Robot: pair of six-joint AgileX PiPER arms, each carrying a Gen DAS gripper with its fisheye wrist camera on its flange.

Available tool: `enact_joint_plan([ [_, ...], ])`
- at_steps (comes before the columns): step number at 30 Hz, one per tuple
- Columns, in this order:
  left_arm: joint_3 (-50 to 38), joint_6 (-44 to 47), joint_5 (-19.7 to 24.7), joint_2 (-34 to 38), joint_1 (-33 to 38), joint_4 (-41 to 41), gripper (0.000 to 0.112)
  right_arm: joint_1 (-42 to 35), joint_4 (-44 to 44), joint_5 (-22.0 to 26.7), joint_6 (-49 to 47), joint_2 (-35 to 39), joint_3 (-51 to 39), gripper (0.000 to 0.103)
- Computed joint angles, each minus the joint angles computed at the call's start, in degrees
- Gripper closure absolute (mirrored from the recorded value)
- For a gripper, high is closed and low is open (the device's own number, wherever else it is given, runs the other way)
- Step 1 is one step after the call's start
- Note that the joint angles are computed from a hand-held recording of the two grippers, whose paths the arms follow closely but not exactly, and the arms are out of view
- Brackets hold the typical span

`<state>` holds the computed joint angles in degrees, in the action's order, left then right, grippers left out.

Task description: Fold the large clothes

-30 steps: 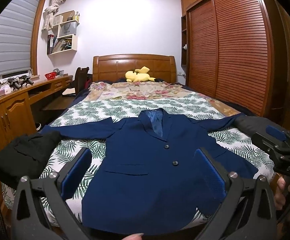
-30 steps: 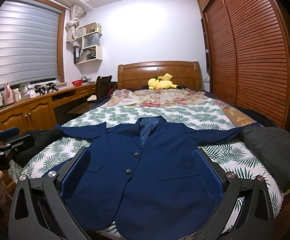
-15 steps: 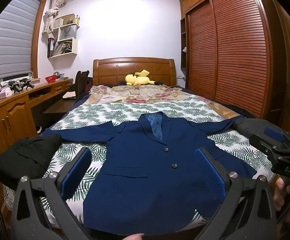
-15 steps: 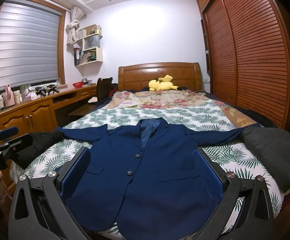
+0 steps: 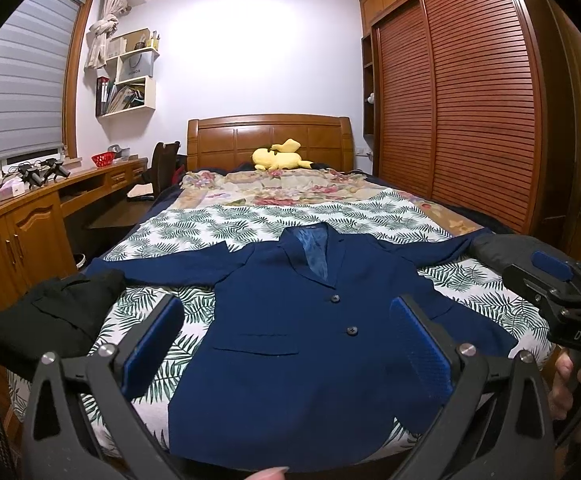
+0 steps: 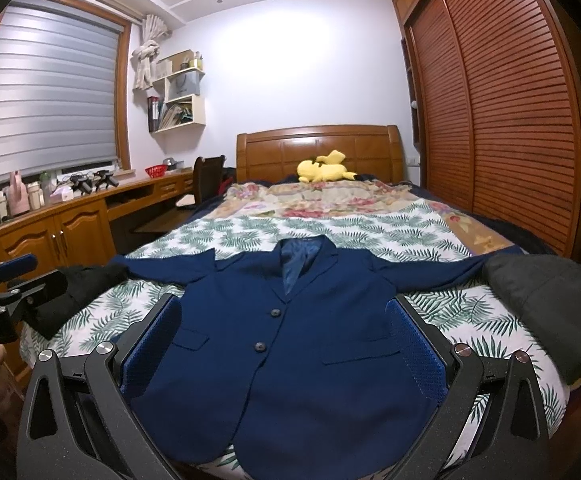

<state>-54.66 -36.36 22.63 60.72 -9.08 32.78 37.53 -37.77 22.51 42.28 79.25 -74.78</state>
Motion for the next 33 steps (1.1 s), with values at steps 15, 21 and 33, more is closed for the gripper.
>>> enact_joint_plan([
  [15, 0.1, 0.5, 0.0, 0.0, 0.2, -0.5, 0.009, 0.3, -0.7, 0.1, 0.7, 0.0, 0.2, 0.000],
  [21, 0.4, 4.1, -1.2, 1.0, 1.9, -4.3, 0.009, 0.6, 1.0, 0.4, -1.1, 0.6, -0.2, 0.000],
  [33, 0.5, 17.4, -5.4, 7.7, 8.3, -17.1, 0.009, -1.2, 13.9, -4.2, -15.6, 9.3, -4.6, 0.000],
])
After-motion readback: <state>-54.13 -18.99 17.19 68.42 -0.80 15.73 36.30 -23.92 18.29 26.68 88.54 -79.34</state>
